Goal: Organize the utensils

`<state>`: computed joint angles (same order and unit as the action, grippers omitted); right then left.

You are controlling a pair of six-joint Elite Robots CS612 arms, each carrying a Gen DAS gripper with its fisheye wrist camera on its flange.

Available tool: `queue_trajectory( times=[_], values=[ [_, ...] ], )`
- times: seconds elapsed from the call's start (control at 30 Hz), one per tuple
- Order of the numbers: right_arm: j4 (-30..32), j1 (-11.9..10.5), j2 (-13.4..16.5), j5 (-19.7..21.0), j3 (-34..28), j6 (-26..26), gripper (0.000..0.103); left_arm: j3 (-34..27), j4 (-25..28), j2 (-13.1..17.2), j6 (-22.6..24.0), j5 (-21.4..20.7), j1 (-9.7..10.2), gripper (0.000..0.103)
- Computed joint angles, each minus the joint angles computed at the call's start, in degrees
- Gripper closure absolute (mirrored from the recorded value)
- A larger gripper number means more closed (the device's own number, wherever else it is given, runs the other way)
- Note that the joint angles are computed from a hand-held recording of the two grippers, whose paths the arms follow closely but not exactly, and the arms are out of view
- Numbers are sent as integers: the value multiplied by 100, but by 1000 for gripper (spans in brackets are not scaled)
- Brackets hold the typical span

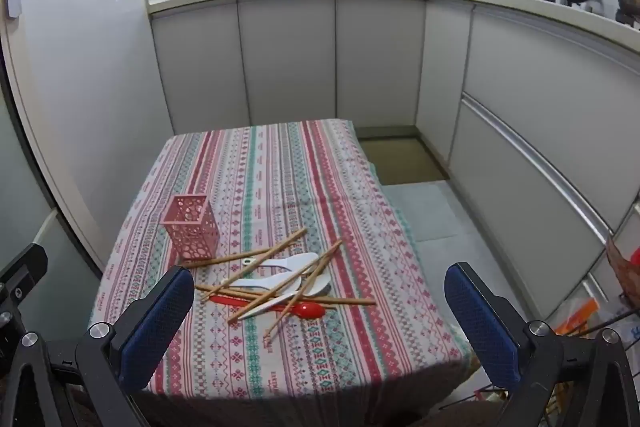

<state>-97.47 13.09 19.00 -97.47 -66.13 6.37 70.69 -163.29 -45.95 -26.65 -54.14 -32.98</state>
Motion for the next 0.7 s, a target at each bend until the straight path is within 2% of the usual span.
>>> queue_trajectory(
  times=[0.07,0.1,0.17,0.33,0.5,0.7],
  values=[
    [29,6,-19,-40,24,-37,0,-10,85,-7,-80,-45,16,1],
    [33,5,-29,-37,43,-39,0,-2,-105,25,127,84,-7,1],
    [-3,10,-44,-53,71,-48,0,34,-171,14,152,146,-33,1],
    [-116,23,11,-97,26,-69,0,-8,-56,43,110,285,-57,1],
    [-123,43,-24,-113,72,-60,0,7,-51,23,101,87,7,1],
    [-139,58,-7,-82,7,-70,0,15,-25,14,80,94,-1,1]
  ],
)
